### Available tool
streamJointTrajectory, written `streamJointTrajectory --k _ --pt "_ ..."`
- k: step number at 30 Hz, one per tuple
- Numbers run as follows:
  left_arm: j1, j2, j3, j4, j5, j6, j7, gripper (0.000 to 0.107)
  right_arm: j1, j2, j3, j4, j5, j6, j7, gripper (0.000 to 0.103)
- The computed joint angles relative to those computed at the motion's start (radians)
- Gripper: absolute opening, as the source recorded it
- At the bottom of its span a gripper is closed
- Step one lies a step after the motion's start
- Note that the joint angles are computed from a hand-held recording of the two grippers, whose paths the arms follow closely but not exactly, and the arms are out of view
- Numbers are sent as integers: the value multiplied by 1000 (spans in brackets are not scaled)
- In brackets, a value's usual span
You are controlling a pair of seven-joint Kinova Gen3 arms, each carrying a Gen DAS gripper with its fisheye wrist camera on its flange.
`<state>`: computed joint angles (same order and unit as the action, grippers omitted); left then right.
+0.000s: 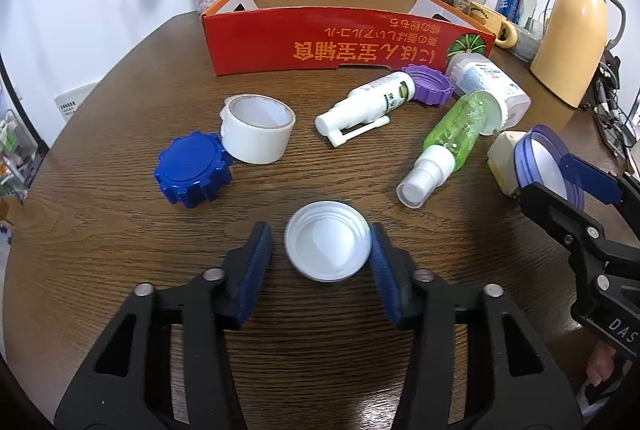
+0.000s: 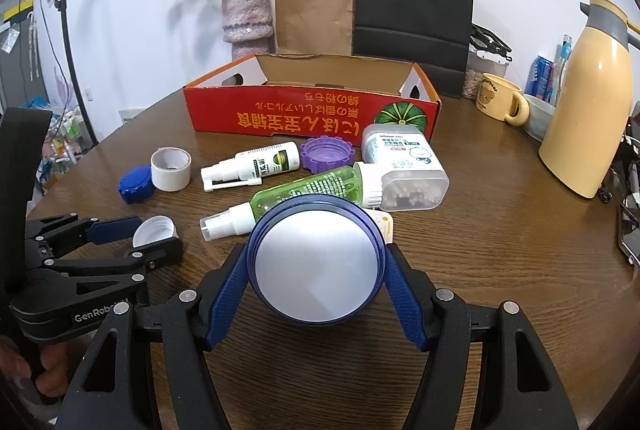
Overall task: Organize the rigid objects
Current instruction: 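Close the left gripper on the white cap, then carry the white cap and jar lid over the cardboard box with both grippers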
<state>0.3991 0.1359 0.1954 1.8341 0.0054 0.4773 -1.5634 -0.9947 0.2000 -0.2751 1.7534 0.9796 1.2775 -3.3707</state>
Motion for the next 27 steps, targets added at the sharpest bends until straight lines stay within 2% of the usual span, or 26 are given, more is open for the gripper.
streamJointTrajectory --k 2,5,8,13,27 --pt "-27 0 24 -2 6 5 1 36 1 2 0 -3 -4 2 5 71" --pt "-13 -1 0 -4 36 10 -31 36 2 4 2 -7 -8 4 11 71" --pt "-45 -4 17 -4 95 19 -91 36 0 6 3 -10 -11 9 15 71" --pt "-35 -15 0 -2 78 15 -62 36 -5 12 5 -16 -6 17 20 71" --pt "-79 -88 -3 -16 172 0 -171 36 -15 11 12 -63 29 52 72 71"
